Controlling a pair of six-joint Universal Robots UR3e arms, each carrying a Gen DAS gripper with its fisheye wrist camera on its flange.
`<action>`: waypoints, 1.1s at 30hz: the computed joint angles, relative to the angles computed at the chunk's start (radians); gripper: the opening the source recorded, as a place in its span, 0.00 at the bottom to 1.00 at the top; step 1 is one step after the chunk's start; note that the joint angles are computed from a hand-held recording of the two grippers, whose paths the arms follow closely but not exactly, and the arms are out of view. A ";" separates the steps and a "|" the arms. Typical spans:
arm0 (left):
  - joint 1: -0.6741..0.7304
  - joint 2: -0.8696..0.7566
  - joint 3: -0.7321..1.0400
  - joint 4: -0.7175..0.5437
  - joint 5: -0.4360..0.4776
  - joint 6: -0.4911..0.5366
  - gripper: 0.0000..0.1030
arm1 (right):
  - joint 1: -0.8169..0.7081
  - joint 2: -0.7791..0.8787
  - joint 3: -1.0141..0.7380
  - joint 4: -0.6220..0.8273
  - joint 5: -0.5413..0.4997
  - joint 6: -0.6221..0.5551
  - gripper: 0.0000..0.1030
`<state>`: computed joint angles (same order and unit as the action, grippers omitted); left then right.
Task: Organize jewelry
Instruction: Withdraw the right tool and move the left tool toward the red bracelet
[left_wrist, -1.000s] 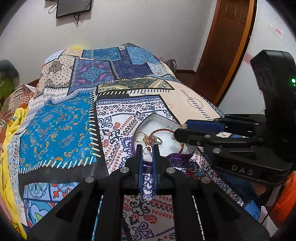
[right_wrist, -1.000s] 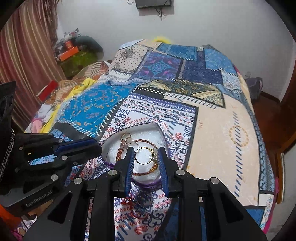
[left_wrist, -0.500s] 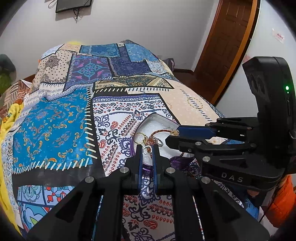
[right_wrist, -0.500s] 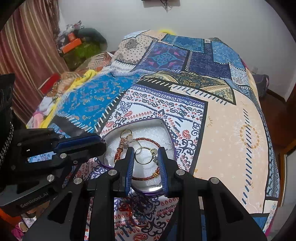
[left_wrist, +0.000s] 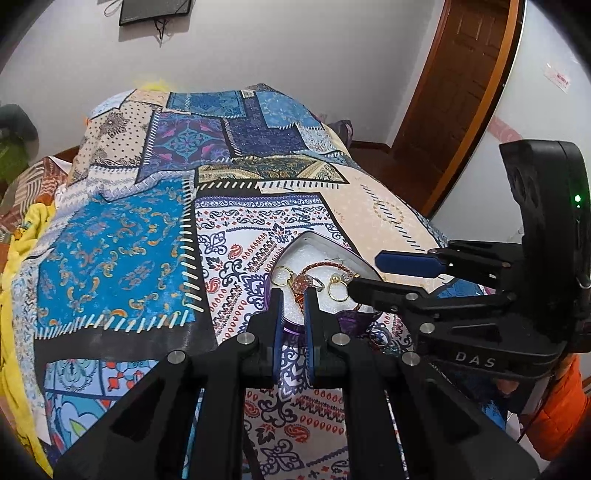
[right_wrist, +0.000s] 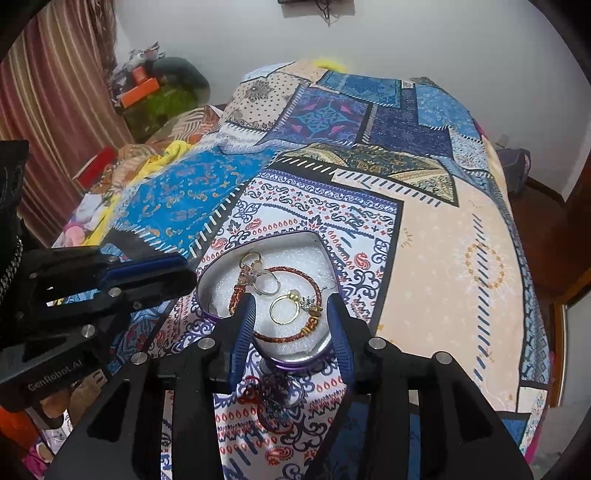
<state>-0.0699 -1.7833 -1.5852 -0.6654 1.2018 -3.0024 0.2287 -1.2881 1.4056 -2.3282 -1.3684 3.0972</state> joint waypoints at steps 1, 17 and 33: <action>0.002 0.009 -0.002 -0.005 0.000 0.000 0.08 | 0.000 -0.007 0.002 0.000 -0.003 0.003 0.35; -0.035 0.133 -0.047 -0.039 0.061 -0.010 0.23 | 0.000 -0.195 0.138 -0.024 -0.063 0.020 0.36; -0.157 0.006 0.002 -0.092 0.119 -0.002 0.27 | -0.085 -0.300 0.321 -0.034 -0.050 0.021 0.36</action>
<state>-0.2273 -1.7776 -1.5829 -0.7573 1.3209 -3.0042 0.1438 -1.5882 1.7270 -2.3626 -1.4182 3.1180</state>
